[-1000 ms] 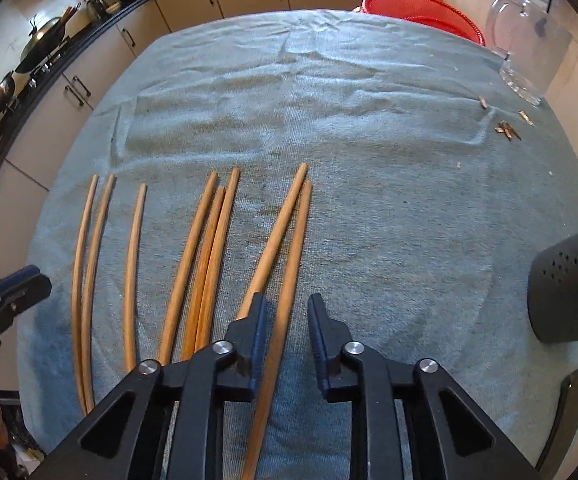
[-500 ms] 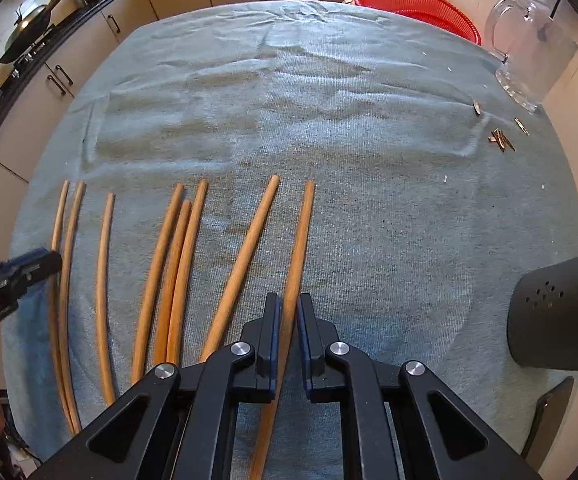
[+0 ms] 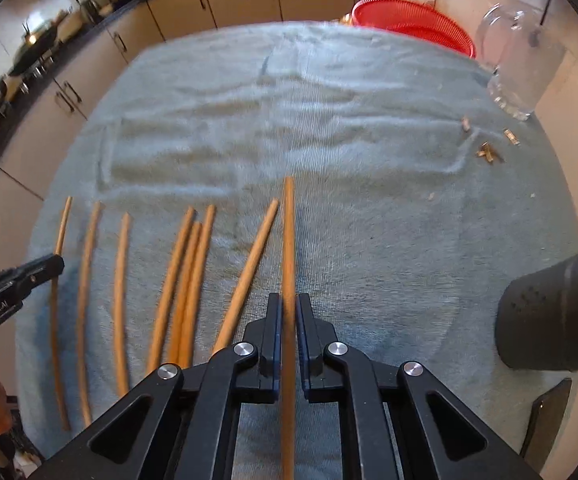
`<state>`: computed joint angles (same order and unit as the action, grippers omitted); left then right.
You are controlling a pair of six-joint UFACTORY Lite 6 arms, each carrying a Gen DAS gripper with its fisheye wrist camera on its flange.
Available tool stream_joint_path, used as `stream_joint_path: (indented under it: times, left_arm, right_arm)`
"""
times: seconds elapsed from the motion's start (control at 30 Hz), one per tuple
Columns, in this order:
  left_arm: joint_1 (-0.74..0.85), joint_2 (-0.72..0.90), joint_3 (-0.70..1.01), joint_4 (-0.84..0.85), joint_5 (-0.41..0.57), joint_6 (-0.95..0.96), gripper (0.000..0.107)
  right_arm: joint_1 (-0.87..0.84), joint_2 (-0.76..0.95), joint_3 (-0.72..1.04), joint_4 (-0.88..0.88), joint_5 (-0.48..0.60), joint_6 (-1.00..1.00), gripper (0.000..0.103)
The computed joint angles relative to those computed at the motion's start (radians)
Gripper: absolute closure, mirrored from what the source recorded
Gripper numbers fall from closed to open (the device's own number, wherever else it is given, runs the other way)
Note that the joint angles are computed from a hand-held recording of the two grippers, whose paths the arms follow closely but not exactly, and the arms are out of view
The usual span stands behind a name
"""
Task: Organize utensils
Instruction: 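Lift the chopstick upright with the left tool and carry it to the black cup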
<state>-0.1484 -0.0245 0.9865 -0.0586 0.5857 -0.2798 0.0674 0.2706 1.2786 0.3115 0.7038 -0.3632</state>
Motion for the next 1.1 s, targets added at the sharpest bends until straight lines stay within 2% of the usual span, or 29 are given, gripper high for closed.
stream_joint_path:
  times: [0.17, 0.37, 0.63, 0.87, 1.1]
  left_arm:
    - [-0.028, -0.18, -0.053, 0.047, 0.032, -0.061, 0.101]
    - [-0.119, -0.378, -0.086, 0.168, 0.116, -0.203, 0.101]
    - [-0.369, -0.565, -0.091, 0.404, 0.28, -0.48, 0.101]
    - [-0.495, -0.651, -0.069, 0.476, 0.396, -0.566, 0.101]
    - [-0.58, -0.669, -0.012, 0.525, 0.459, -0.608, 0.101]
  right_arm:
    - [-0.064, -0.181, -0.097, 0.134, 0.008, -0.124, 0.096]
    - [-0.15, -0.414, -0.192, 0.234, 0.056, -0.225, 0.096]
    - [-0.252, -0.681, -0.321, 0.301, 0.137, -0.29, 0.096]
    - [-0.406, -0.787, -0.352, 0.362, 0.257, -0.365, 0.096]
    - [-0.557, -0.822, -0.318, 0.434, 0.374, -0.42, 0.096]
